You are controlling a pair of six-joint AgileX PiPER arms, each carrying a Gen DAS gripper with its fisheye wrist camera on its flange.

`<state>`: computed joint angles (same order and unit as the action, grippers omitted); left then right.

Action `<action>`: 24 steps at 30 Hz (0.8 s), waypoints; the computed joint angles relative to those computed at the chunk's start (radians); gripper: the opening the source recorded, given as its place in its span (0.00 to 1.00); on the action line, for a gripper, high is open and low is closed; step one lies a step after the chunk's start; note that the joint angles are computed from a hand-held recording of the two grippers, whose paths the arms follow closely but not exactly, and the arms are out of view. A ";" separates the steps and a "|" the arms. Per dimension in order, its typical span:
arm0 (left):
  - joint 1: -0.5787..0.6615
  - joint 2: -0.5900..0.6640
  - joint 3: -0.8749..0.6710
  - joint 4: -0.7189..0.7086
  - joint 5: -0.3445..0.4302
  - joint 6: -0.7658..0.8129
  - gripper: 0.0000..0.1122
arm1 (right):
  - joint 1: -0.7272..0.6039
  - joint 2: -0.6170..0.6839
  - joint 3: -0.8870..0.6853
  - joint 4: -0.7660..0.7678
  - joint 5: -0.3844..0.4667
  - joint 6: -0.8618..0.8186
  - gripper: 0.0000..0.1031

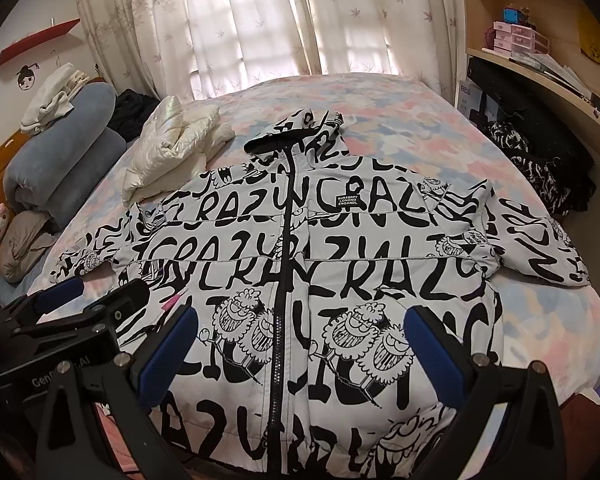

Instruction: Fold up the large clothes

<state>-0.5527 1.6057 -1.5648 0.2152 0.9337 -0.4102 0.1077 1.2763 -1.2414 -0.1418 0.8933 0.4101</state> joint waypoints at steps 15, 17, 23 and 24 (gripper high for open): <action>0.047 0.135 -0.232 -0.064 0.109 0.077 0.85 | -0.039 0.092 -0.105 0.022 -0.004 -0.050 1.00; 0.054 0.150 -0.259 -0.082 0.120 0.092 0.85 | -0.048 0.092 -0.108 0.025 -0.007 -0.059 1.00; 0.047 0.195 -0.335 -0.064 0.143 0.102 0.86 | -0.060 0.092 -0.123 -0.022 -0.012 -0.063 1.00; 0.045 0.205 -0.353 -0.056 0.146 0.101 0.86 | -0.064 0.092 -0.127 -0.031 -0.012 -0.065 1.00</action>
